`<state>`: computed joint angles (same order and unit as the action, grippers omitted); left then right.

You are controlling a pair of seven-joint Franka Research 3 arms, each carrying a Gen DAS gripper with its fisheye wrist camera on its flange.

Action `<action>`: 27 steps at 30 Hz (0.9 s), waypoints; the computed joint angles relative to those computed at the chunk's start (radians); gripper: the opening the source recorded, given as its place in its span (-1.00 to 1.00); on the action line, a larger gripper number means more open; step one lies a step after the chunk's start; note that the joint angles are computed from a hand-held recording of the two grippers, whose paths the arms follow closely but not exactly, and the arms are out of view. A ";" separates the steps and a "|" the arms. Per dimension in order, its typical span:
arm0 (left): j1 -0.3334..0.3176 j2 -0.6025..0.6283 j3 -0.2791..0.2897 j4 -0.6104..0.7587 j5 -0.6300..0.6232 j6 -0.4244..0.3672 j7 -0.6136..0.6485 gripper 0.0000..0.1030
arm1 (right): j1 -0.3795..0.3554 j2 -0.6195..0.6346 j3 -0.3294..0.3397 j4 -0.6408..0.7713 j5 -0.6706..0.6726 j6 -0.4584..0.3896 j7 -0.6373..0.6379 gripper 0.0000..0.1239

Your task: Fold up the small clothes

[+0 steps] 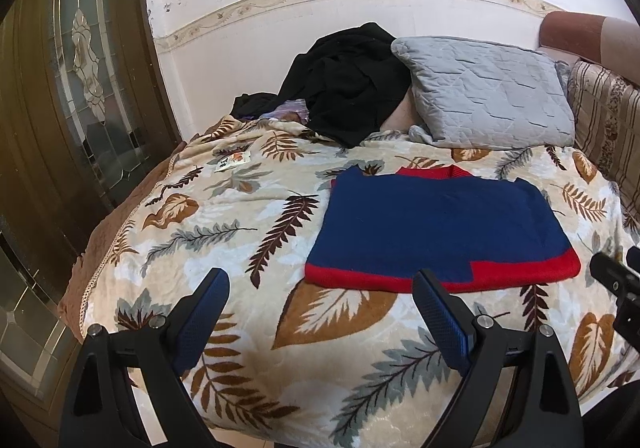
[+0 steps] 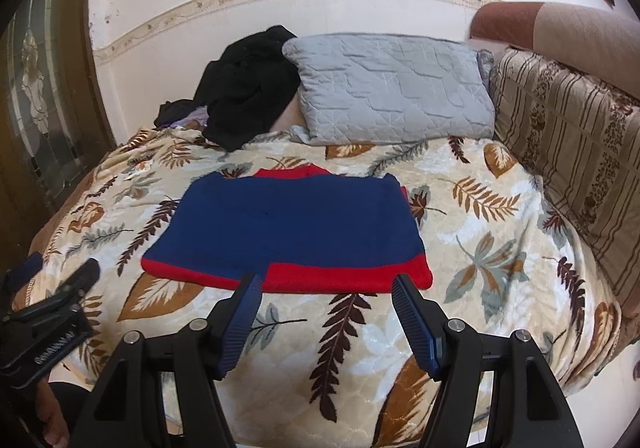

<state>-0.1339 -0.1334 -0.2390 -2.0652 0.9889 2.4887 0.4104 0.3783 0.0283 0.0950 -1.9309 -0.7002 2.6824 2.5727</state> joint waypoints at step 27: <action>-0.031 0.158 0.046 0.161 0.034 -0.045 0.004 0.80 | 0.026 0.124 -0.076 0.128 0.035 0.053 -0.072 0.15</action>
